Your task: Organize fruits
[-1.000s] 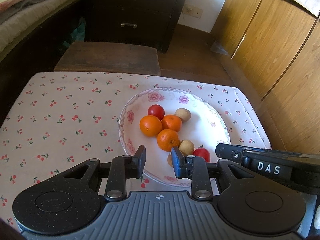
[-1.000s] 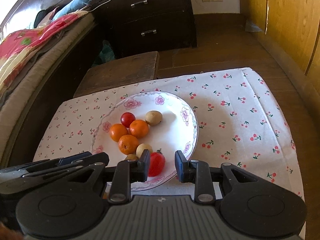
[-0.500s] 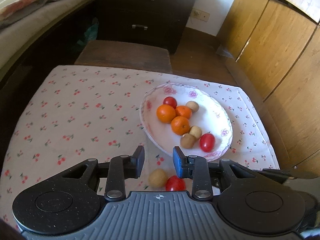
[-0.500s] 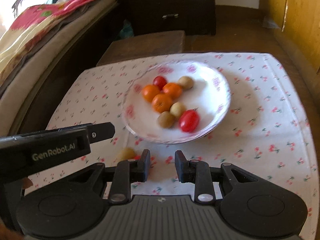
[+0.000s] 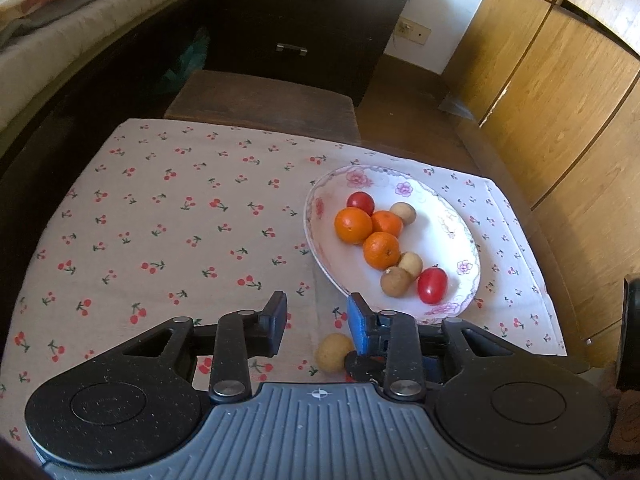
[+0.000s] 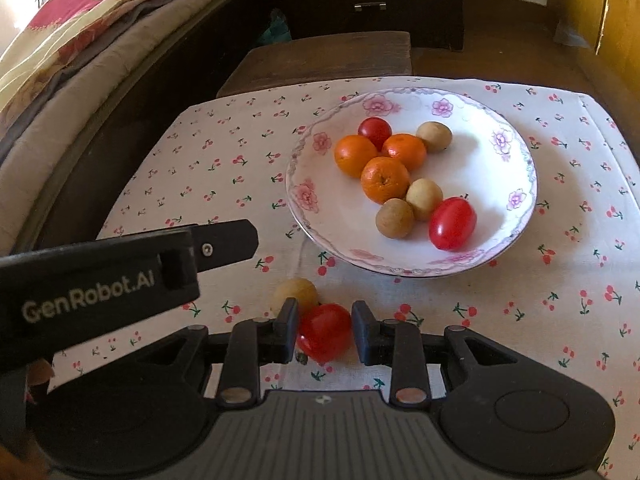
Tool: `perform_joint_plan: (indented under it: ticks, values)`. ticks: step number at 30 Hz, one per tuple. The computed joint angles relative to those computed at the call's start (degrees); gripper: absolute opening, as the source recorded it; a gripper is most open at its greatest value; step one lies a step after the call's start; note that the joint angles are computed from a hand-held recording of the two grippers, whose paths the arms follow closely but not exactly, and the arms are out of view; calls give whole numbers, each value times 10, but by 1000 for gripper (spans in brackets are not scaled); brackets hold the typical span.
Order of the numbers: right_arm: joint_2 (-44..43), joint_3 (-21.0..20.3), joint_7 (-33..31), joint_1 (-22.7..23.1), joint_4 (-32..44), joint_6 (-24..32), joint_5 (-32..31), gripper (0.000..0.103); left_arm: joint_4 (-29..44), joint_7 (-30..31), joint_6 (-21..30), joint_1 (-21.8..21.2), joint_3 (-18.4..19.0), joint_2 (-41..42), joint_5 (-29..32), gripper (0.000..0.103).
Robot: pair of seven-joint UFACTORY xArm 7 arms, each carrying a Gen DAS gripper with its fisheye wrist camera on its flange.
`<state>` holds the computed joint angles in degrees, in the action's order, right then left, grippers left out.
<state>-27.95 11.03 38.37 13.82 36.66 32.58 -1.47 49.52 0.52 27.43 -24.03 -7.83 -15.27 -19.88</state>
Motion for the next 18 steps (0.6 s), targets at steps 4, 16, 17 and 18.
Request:
perform_joint_plan:
  ticks: [4,16,17,18]
  values:
    - [0,-3,-1,1,4,11,4,31,0,6,2,-1,4,1,-9,43]
    - [9,-3,-28,7,11,42,-6,31,-1,8,12,0,-1,9,-5,45]
    - [3,-4,-30,8,8,45,-6,31,-1,9,14,-1,0,10,-7,45]
    - [-4,-4,-32,7,4,49,-6,31,-1,12,15,-2,0,11,-11,45]
